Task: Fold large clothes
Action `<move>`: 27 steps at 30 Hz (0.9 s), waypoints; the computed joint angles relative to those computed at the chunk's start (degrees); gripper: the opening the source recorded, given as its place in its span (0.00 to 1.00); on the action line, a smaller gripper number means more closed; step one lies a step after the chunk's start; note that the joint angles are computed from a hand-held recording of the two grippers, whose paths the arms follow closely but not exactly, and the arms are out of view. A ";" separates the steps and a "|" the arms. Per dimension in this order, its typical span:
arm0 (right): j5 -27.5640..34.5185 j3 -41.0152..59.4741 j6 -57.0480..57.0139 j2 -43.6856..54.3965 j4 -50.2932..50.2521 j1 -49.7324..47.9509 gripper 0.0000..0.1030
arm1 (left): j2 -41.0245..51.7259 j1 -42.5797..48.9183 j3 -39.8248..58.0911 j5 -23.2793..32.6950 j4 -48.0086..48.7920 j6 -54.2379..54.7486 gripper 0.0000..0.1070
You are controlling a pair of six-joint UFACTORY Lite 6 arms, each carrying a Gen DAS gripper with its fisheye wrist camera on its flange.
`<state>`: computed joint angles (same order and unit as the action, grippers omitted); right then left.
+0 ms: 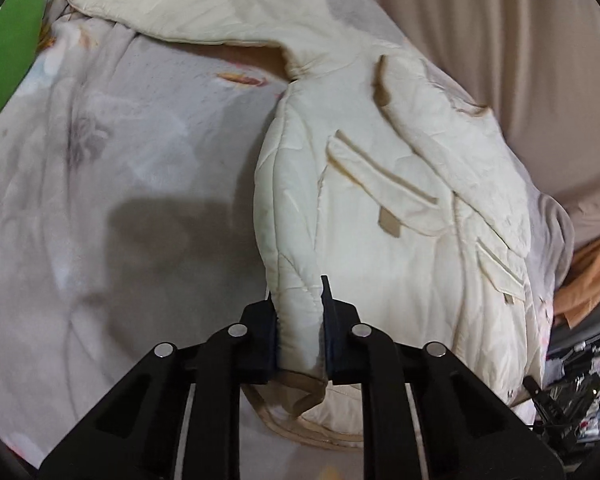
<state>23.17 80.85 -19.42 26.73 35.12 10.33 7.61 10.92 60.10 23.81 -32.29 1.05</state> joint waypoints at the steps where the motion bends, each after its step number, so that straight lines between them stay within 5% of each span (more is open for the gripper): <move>1: 0.28 -2.21 -0.34 -2.24 -0.56 -0.83 0.04 | -1.95 -0.92 -0.91 1.15 0.89 -1.04 0.14; 10: 7.96 -39.07 -7.94 -29.43 -8.13 -16.56 0.05 | -26.93 -20.54 -27.79 7.25 20.98 -27.79 0.17; 13: 9.95 -44.58 -8.32 -32.89 -8.50 -19.55 0.10 | -32.95 -20.42 -30.53 9.88 22.05 -32.49 0.20; 17: 11.66 -37.34 -6.42 -32.94 -9.59 -21.89 0.17 | -33.68 -16.70 -20.92 13.87 28.51 -36.06 0.19; 21: 8.18 -27.19 -6.79 -29.19 -6.74 -24.84 0.35 | -24.18 -17.58 -3.03 10.86 38.32 -40.30 0.45; 27: 4.13 -2.64 -8.77 -9.37 1.96 -18.09 0.09 | 10.93 -20.77 30.34 3.55 31.50 -30.90 0.44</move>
